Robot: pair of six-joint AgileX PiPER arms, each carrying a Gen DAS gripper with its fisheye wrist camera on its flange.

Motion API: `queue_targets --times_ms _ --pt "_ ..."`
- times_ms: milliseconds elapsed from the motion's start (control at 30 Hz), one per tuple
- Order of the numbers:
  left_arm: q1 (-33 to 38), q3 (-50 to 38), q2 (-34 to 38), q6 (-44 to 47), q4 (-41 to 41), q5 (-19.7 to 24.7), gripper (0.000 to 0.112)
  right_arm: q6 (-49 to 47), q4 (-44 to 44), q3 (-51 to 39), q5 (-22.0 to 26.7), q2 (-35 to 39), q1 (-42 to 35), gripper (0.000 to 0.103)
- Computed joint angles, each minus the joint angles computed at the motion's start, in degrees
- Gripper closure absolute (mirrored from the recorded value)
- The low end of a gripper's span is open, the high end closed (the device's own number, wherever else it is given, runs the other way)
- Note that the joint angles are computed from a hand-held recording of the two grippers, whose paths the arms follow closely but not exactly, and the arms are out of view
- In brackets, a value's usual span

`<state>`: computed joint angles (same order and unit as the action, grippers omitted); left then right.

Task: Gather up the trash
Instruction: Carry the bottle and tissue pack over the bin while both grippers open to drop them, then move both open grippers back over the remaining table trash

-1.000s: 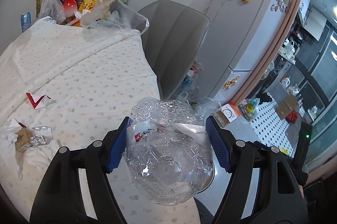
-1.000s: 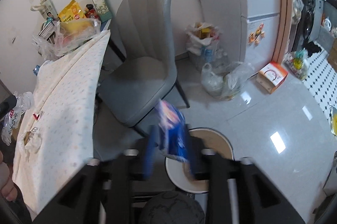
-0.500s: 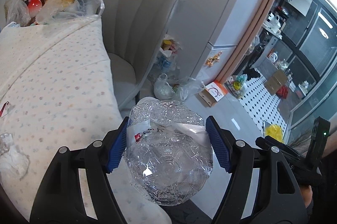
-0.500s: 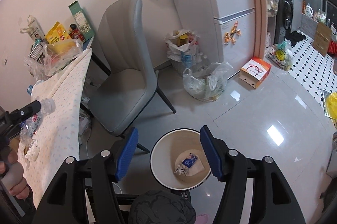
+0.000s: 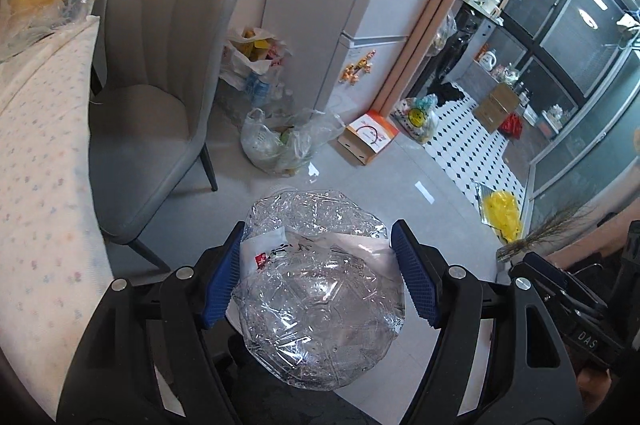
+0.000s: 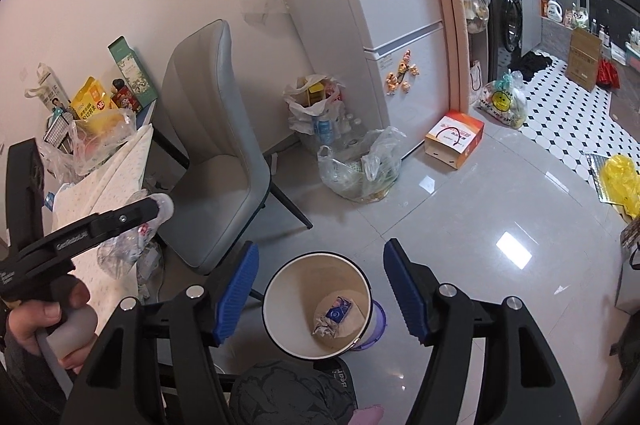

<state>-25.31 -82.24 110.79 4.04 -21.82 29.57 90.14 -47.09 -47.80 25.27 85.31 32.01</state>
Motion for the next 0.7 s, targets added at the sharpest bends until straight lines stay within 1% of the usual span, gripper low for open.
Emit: queue_targets --times_ms 33,67,100,167,233,333,533,700 --pt "0.09 -0.82 0.81 1.19 -1.66 0.77 0.039 0.05 0.05 0.35 -0.29 -0.06 -0.22 0.035" --pt "0.11 -1.63 1.53 1.1 -2.16 1.45 0.035 0.11 0.06 0.6 -0.46 -0.09 -0.43 0.033" --pt "0.11 -1.71 1.55 0.11 -1.67 1.36 0.025 0.56 -0.23 0.78 -0.68 -0.01 -0.64 0.031" --pt "0.21 -0.06 0.23 -0.65 -1.83 -1.01 0.015 2.65 -1.51 0.99 -0.82 0.2 -0.39 0.024" --pt "0.64 2.33 -1.72 -0.08 -2.33 -3.45 0.015 3.64 -2.27 0.86 -1.34 0.67 -0.37 0.022" --pt "2.27 3.7 -3.47 0.78 -2.46 -3.68 0.015 4.83 -3.54 0.42 -1.5 1.31 0.37 0.019" --pt "6.7 10.46 -10.45 1.52 -3.02 -5.53 0.015 7.78 -6.81 -0.96 -2.61 2.72 2.34 0.008" --pt "11.69 16.67 -17.39 3.54 -4.53 -6.8 0.015 10.37 -9.71 -3.53 -4.01 4.44 4.75 0.008"
